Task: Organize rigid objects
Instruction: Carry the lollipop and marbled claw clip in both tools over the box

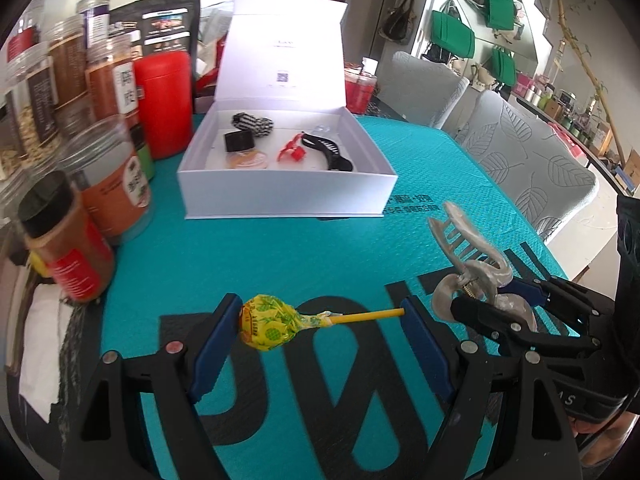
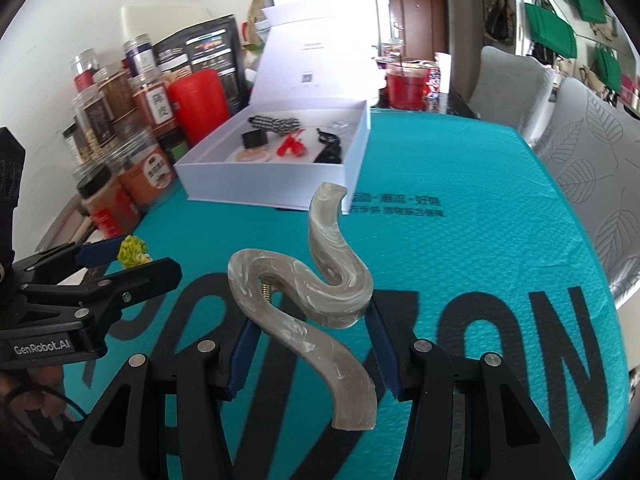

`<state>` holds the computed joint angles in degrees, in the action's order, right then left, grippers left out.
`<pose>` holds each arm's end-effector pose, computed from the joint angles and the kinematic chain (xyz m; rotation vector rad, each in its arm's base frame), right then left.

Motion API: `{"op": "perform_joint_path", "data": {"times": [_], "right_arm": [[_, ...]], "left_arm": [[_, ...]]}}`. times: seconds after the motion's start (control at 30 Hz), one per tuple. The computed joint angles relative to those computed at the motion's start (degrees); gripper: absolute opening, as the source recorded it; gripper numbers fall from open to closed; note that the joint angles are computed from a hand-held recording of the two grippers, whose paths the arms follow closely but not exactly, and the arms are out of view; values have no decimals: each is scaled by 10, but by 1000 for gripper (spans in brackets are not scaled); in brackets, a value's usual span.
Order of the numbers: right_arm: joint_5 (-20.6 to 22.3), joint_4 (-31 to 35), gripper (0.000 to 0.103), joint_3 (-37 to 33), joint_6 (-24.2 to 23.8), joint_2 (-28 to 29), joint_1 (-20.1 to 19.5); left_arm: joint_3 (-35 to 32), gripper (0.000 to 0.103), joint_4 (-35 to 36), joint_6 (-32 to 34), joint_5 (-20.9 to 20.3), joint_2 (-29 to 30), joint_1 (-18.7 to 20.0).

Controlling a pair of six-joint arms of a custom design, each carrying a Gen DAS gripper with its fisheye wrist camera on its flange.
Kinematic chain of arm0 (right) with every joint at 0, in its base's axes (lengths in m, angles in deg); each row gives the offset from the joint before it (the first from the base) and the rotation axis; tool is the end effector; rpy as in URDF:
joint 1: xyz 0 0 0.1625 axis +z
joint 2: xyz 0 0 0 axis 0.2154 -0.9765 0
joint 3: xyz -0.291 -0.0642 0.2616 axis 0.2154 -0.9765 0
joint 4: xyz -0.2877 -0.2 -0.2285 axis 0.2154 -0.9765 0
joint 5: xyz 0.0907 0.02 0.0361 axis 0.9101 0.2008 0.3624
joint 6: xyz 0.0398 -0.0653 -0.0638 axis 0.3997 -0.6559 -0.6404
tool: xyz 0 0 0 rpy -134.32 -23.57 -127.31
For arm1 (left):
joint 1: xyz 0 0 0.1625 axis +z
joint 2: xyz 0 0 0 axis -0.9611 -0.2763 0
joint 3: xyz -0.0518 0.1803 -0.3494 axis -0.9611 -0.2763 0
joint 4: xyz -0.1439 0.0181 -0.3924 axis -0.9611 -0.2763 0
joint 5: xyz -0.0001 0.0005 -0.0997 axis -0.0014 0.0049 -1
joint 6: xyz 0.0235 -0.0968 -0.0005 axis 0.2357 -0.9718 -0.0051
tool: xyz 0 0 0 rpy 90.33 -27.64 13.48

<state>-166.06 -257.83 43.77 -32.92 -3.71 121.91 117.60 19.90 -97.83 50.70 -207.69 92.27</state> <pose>0.4070 -0.3024 0.0074 0.9453 -2.4674 0.6344 -0.0640 -0.2454 0.3528 0.2335 2.3523 -0.9801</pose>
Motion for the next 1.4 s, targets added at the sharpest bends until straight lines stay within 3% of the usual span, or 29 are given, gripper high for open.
{"op": "perform_joint_path", "data": {"times": [0.27,0.5,0.97,1.4], "right_arm": [[30,16,51,-16,2,19,22],[52,48,51,-49,-6,39,31],[62,98,51,-120,-33,56,25],[64,123,51,-196,-66,72,11]], "left_arm": [[-37,81,132,-87,-3,-22,-34],[-54,81,115,-59,17,-18,4],[-52,81,-112,140,61,43,109],[-74,81,-367,358,84,151,201]]}}
